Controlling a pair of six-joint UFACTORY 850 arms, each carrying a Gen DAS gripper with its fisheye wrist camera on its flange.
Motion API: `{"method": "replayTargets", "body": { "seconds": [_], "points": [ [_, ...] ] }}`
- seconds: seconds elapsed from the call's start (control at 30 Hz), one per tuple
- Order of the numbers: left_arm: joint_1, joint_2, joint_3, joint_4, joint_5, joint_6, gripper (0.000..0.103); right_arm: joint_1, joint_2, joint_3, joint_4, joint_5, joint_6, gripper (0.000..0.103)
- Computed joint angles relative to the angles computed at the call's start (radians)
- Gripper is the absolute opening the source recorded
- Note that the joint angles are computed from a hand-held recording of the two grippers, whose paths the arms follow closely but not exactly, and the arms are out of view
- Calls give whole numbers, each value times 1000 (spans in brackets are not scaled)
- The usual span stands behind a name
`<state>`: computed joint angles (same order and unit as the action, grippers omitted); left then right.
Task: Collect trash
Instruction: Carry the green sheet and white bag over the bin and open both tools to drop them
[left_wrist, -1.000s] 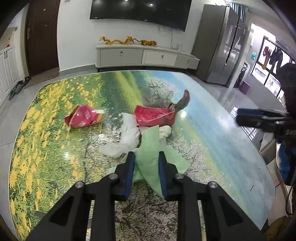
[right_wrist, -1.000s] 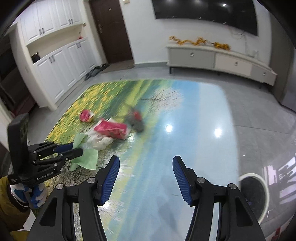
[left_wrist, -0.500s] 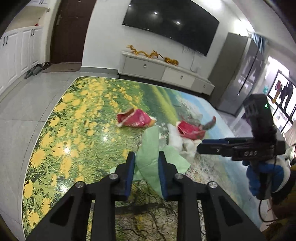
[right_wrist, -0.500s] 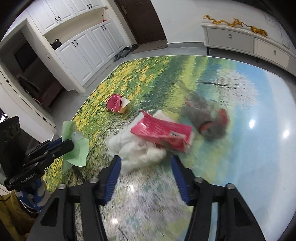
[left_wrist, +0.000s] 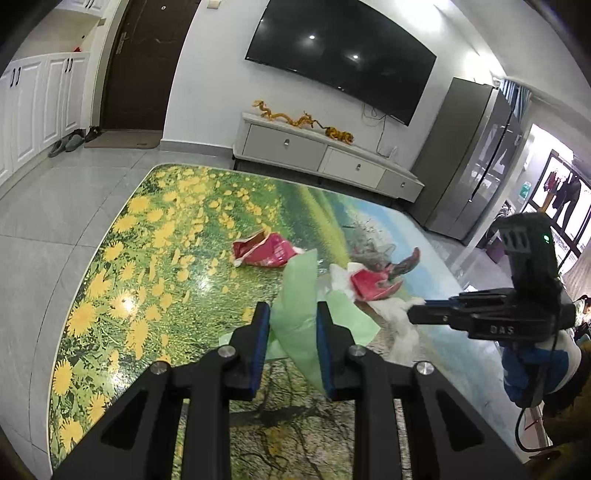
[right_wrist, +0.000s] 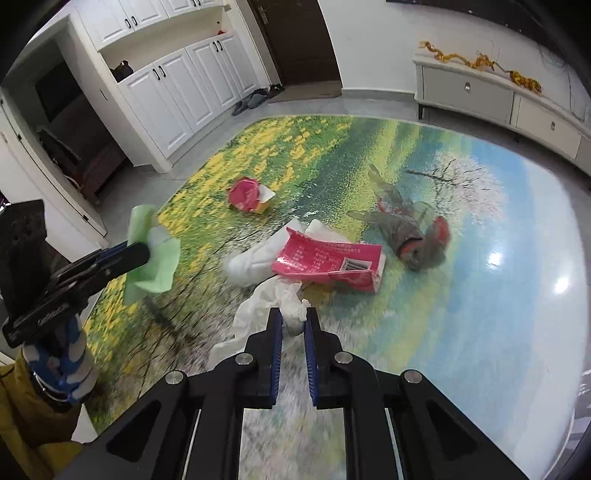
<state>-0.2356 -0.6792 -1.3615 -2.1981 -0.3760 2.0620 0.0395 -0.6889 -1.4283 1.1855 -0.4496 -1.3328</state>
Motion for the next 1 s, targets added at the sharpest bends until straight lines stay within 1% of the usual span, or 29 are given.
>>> {"method": "replayTargets", "body": {
  "seconds": [0.1,0.2,0.3,0.33,0.47,0.57,0.67,0.87,1.0],
  "points": [
    [-5,29,29,-32,-20,34,23,0,62,78,71,36,-76,11],
    [-10,51,44,-12,-38,13,23,-10,138,166,170,75,-170,11],
    [-23,74,55,0,-45,21,23,-34,229,266,383,104,-348,11],
    [-27,78,50,37,-49,-17,23,-39,249,285,433,108,-385,11],
    [-48,97,50,98,-71,-95,23,-61,359,403,699,132,-622,11],
    [-60,111,57,136,-99,-153,23,-79,433,480,854,130,-752,11],
    [-77,123,55,174,-104,-202,23,-98,499,543,987,129,-865,11],
    [-104,145,43,209,-100,-253,23,-152,603,635,1139,91,-986,11],
    [-120,159,31,217,-95,-268,23,-178,648,672,1186,72,-1031,11]
  ]
}}
